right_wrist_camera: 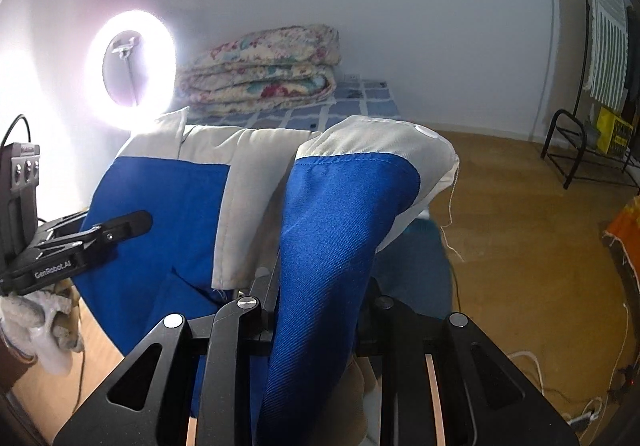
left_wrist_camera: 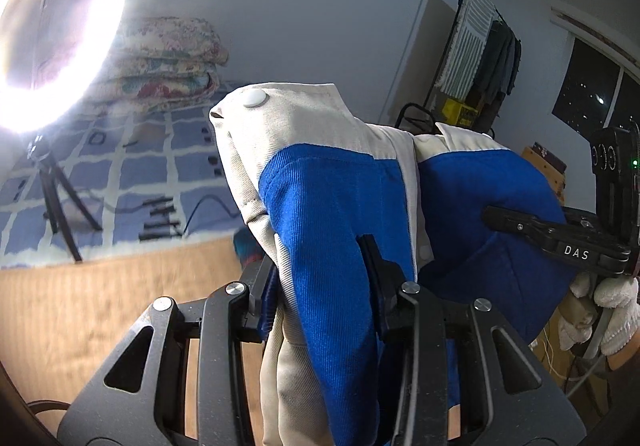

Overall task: Fold large clothes
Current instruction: 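Carry the lifted bundle with both grippers toward the dark garment pile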

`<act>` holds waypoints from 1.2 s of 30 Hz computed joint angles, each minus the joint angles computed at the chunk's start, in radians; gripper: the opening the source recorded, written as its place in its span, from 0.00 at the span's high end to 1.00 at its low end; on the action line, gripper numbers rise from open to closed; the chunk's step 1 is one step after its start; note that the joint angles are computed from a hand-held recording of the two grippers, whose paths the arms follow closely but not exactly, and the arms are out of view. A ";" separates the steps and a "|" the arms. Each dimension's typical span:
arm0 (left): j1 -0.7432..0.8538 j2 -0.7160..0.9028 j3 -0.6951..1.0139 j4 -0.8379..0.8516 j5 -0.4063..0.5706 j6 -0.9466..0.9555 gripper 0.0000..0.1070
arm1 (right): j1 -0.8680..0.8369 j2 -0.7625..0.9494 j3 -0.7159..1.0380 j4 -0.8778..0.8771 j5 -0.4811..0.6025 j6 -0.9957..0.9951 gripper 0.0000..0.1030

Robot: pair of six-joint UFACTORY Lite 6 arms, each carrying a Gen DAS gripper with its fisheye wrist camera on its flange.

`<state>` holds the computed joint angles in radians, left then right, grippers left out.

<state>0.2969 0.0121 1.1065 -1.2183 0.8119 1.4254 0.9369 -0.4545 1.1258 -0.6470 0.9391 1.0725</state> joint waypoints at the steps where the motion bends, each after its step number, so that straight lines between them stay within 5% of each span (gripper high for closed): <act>1: -0.017 0.027 0.032 0.000 -0.016 -0.016 0.66 | -0.051 0.012 0.010 0.025 -0.035 -0.044 0.80; 10: -0.133 0.318 0.293 0.000 -0.166 -0.090 0.66 | -0.366 0.154 0.016 0.218 -0.321 -0.314 0.80; 17: -0.179 0.440 0.333 -0.057 -0.245 -0.050 0.66 | -0.502 0.213 -0.062 0.350 -0.446 -0.475 0.80; 26: -0.201 0.491 0.338 -0.108 -0.307 0.023 0.66 | -0.652 0.256 -0.128 0.630 -0.546 -0.784 0.79; 36: -0.206 0.524 0.344 -0.140 -0.339 0.076 0.62 | -0.697 0.305 -0.165 0.669 -0.583 -0.808 0.69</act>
